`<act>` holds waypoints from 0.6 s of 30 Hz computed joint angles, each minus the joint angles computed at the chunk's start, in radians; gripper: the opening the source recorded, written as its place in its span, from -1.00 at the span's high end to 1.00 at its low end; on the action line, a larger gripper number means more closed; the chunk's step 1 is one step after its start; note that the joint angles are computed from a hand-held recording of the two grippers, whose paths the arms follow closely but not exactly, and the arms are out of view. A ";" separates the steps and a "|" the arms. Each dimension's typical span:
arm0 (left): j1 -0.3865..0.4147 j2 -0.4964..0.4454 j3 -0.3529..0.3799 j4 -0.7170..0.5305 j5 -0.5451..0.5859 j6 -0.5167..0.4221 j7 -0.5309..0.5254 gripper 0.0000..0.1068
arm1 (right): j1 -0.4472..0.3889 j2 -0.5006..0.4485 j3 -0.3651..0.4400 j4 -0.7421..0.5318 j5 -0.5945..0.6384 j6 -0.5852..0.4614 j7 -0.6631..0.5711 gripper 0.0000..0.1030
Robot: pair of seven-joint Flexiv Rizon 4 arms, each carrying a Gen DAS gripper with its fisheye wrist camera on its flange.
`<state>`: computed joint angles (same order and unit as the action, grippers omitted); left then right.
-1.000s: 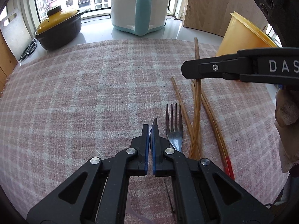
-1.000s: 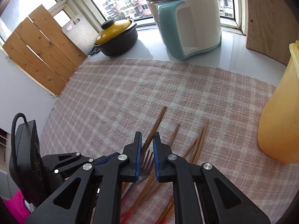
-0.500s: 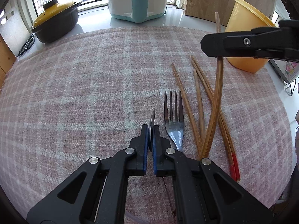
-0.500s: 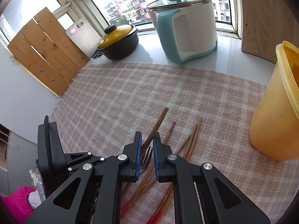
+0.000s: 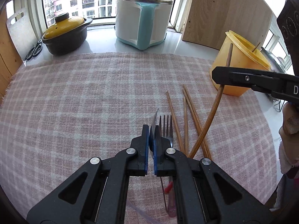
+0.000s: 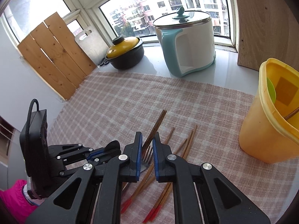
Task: Organize utensils
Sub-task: 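Lift the steel spoon with the left tool while the right tool lifts the chopstick toward the container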
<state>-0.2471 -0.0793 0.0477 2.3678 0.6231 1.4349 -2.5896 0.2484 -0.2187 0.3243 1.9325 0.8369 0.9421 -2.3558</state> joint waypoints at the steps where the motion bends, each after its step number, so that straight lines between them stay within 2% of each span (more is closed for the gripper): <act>1: -0.002 0.016 0.001 -0.001 0.004 -0.007 -0.002 0.98 | -0.005 0.010 0.000 0.002 0.005 -0.001 -0.007 0.83; 8: 0.043 0.108 -0.051 -0.013 0.039 -0.040 -0.024 0.98 | -0.018 0.074 -0.022 0.019 0.042 -0.003 -0.056 0.87; 18: 0.097 0.143 -0.127 -0.049 0.082 -0.038 -0.075 0.98 | -0.001 0.141 -0.061 0.061 0.045 0.069 -0.081 0.93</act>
